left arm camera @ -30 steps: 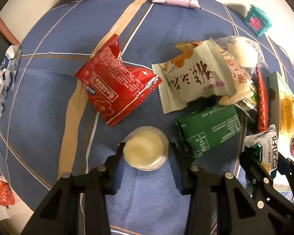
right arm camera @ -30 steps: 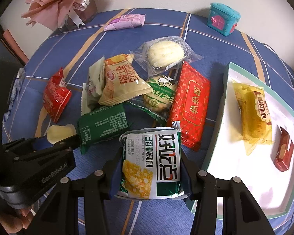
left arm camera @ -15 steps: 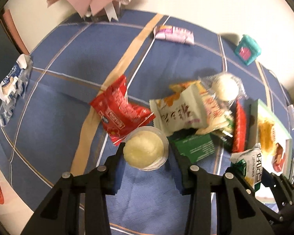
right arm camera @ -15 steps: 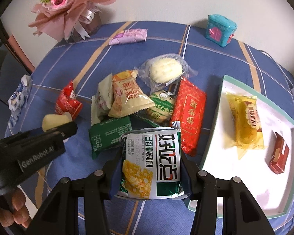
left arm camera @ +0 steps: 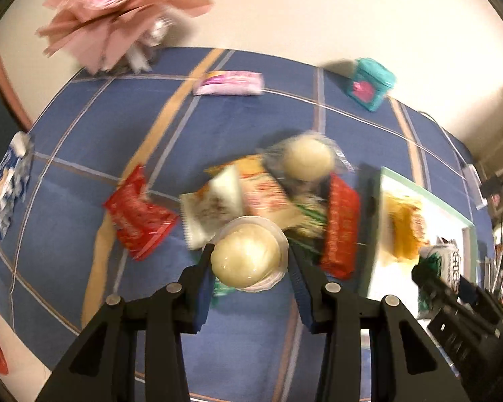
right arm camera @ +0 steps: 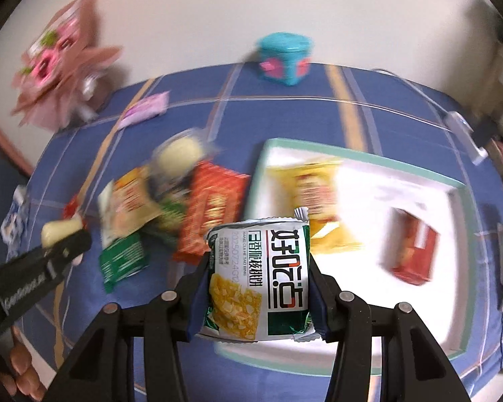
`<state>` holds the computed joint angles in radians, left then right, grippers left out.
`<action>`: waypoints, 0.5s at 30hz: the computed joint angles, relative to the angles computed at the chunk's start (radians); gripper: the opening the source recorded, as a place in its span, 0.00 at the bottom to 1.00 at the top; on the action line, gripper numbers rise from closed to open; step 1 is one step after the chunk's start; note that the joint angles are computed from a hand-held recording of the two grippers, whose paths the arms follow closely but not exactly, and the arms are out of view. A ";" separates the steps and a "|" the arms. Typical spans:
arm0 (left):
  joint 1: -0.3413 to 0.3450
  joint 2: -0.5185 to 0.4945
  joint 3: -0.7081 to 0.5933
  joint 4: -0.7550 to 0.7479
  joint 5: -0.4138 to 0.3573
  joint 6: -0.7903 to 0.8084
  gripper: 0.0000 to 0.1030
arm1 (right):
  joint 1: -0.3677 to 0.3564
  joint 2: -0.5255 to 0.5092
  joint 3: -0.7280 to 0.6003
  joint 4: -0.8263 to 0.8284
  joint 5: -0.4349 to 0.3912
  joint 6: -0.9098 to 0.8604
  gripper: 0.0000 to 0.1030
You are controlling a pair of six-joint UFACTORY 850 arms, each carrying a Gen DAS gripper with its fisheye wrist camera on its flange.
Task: Organize snacks
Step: 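Lift the white cake and biscuit pack and carry both toward the tray, then lower both snacks into the white tray and open both grippers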
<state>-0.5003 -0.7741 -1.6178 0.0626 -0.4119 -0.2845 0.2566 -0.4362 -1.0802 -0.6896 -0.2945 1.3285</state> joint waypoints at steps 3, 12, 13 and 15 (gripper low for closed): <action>-0.030 -0.011 -0.017 -0.010 -0.003 0.027 0.43 | -0.033 0.030 0.044 -0.037 -0.007 0.067 0.52; -0.135 -0.037 -0.057 -0.028 -0.023 0.128 0.43 | -0.149 0.116 0.176 -0.093 -0.007 0.181 0.52; -0.146 -0.039 -0.059 -0.025 -0.024 0.137 0.43 | -0.159 0.122 0.187 -0.097 -0.006 0.191 0.52; -0.169 -0.045 -0.066 -0.031 -0.030 0.168 0.43 | -0.179 0.136 0.208 -0.095 -0.001 0.197 0.52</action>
<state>-0.6689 -0.8194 -1.6838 0.0318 -0.4421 -0.1167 0.0774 -0.2999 -0.8720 -0.7844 -0.2960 1.5254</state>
